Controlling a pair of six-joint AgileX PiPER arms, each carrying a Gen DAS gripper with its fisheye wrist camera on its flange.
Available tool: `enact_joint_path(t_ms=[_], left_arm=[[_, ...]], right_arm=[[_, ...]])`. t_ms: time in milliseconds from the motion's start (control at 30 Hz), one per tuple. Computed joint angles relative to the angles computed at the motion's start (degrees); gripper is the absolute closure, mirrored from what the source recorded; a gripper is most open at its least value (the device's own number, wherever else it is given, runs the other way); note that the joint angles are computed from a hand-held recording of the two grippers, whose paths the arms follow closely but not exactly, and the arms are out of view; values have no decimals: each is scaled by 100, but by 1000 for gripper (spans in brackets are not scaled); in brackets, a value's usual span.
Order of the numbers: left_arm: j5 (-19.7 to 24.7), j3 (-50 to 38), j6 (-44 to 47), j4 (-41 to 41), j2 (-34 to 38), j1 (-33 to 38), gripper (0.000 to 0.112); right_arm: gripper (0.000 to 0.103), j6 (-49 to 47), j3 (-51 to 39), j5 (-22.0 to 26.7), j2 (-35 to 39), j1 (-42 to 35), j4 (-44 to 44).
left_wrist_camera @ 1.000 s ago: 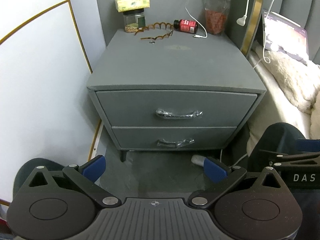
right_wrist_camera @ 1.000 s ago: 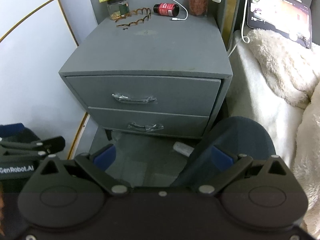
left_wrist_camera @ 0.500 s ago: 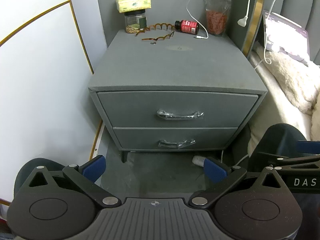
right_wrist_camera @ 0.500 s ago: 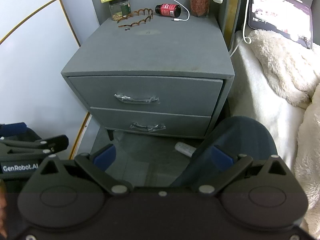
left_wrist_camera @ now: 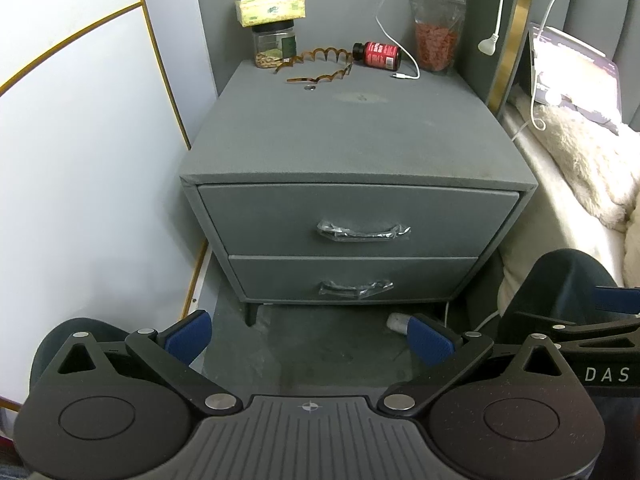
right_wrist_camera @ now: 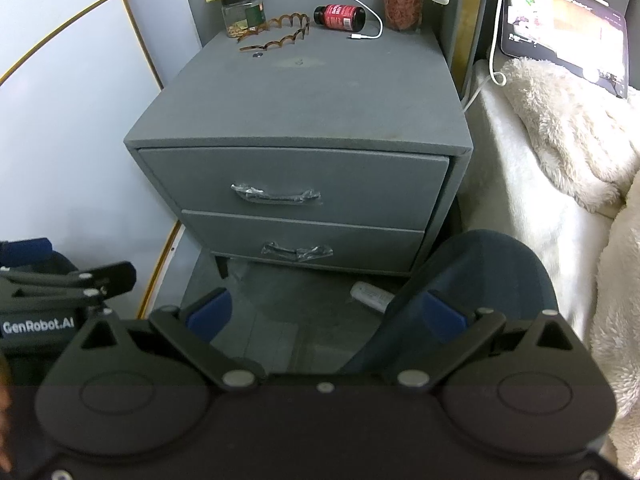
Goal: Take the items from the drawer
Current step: 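Move both tools toward the nightstand drawers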
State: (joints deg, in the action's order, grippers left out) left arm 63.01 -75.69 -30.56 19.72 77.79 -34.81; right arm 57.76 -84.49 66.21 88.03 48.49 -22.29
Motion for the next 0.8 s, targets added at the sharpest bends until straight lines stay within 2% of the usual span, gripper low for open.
enact_joint_path(t_ms=[600,700,800], left_arm=[[2,-49,-32,74,-1,-40,9],[46,-50,-185,242,15,-147,9],[218,-19,-587,813,47,-492,9]], right_arm=[[0,65,-45,55,43,75,-71],[0,56,-73,86,38,101,-109],[0,79,-96,153,-4,195,-263]])
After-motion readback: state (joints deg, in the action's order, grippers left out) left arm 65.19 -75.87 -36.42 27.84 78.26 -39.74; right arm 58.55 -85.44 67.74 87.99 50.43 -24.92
